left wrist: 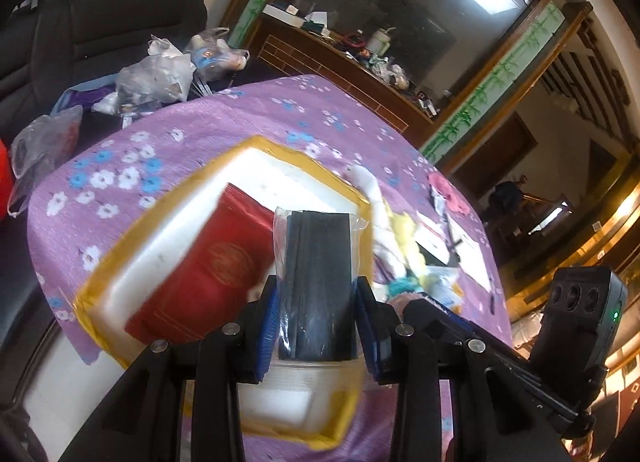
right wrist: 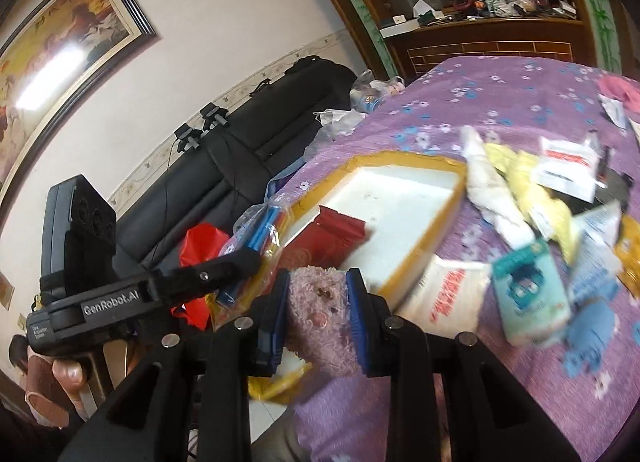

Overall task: Organize soft objects
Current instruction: 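Drop the dark box into the tray with the left tool while the right drops the pink ball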

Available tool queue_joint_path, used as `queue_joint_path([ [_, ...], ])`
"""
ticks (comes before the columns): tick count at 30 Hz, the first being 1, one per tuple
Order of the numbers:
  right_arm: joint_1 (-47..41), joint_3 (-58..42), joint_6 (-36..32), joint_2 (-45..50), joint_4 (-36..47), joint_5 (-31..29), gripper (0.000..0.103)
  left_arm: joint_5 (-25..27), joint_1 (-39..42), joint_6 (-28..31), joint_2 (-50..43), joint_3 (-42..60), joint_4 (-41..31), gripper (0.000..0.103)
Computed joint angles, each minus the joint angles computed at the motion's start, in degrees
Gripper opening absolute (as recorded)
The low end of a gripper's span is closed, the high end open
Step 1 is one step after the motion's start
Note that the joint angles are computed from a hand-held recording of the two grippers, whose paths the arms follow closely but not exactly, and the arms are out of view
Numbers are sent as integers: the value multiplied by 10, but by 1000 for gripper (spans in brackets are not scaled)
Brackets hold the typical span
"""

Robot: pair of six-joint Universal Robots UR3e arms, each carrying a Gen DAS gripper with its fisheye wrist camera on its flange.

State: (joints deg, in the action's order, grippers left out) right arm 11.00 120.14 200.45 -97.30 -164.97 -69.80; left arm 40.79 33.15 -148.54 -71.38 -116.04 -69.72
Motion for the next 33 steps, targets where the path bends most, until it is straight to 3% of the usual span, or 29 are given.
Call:
queue_joint_path([
  [11, 32, -177, 39, 196, 37, -57, 28, 82, -78, -98, -183, 64, 189, 38],
  [22, 56, -207, 54, 240, 48, -98, 35, 94, -70, -112, -208, 64, 194, 38],
  [24, 55, -201, 56, 233, 45, -95, 44, 90, -65, -109, -196, 55, 187, 45],
  [28, 29, -135, 73, 190, -8, -49, 60, 42, -31, -106, -163, 35, 147, 73],
  [29, 20, -114, 77, 177, -25, -33, 67, 27, -21, -98, -151, 31, 127, 75],
  [33, -5, -45, 85, 110, -41, 5, 69, 8, -2, -73, -83, -1, 81, 76],
])
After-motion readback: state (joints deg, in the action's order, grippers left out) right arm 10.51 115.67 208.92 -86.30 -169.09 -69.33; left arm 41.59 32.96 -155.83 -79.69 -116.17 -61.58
